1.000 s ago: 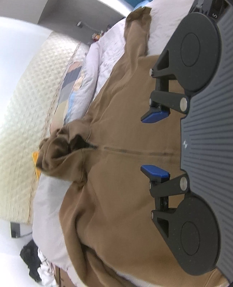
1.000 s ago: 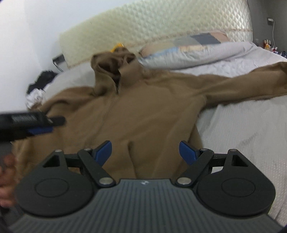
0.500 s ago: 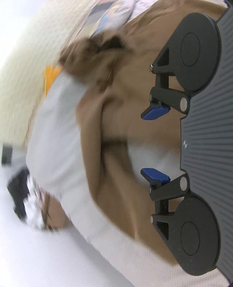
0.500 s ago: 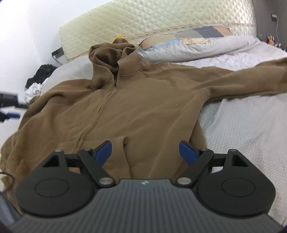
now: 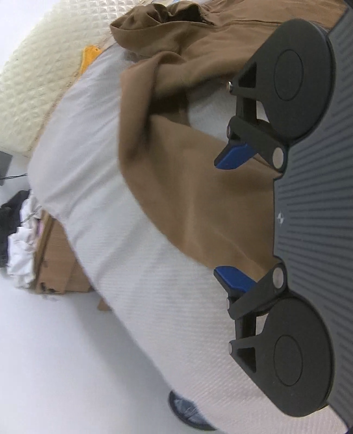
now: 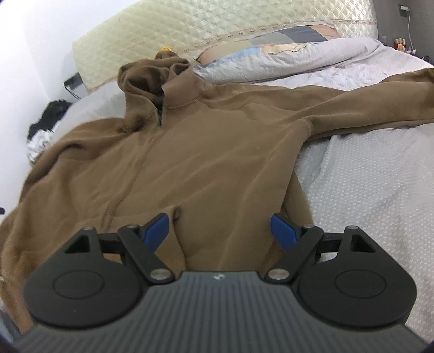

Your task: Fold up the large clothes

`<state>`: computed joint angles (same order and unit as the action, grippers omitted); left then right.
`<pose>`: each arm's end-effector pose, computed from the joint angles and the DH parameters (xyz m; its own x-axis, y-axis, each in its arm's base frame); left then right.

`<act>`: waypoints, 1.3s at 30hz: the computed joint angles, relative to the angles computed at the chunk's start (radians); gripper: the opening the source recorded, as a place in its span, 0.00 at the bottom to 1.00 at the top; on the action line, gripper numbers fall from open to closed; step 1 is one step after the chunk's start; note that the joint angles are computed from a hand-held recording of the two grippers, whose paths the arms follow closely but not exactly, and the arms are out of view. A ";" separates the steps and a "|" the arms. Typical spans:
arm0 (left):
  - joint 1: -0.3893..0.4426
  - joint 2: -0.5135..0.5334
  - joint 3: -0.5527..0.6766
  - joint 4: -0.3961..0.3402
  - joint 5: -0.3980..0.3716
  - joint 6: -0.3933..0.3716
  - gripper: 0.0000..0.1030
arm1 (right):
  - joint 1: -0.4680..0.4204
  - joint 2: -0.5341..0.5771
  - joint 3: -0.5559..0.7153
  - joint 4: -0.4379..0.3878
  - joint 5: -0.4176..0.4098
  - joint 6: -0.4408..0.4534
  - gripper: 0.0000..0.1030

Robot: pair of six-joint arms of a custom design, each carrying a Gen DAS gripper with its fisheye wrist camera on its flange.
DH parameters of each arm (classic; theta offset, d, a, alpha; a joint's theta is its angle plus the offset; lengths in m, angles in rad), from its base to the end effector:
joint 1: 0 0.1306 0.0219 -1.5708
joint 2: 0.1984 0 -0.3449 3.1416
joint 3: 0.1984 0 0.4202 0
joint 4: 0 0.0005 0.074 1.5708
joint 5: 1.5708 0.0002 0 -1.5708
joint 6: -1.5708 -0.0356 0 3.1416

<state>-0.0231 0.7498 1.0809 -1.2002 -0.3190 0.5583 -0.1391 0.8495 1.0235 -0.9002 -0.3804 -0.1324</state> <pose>0.2878 0.0040 0.4649 -0.5520 -0.4904 -0.6744 -0.5575 0.8185 -0.1388 0.3419 -0.0350 0.4309 -0.6712 0.2177 -0.7086 -0.0581 0.9375 0.3431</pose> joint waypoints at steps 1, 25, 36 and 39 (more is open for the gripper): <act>0.012 0.000 -0.015 0.006 0.023 -0.016 0.80 | 0.004 0.002 0.000 -0.001 0.010 -0.001 0.81; 0.178 0.388 0.441 0.226 -0.361 -0.625 0.12 | 0.098 0.035 0.010 0.027 0.198 -0.008 0.81; 0.291 0.725 0.620 0.189 -0.336 -0.422 0.13 | 0.116 0.078 0.023 0.065 0.231 -0.067 0.82; 0.317 0.723 0.572 0.224 -0.310 -0.418 0.18 | 0.119 0.094 0.031 0.065 0.234 -0.075 0.82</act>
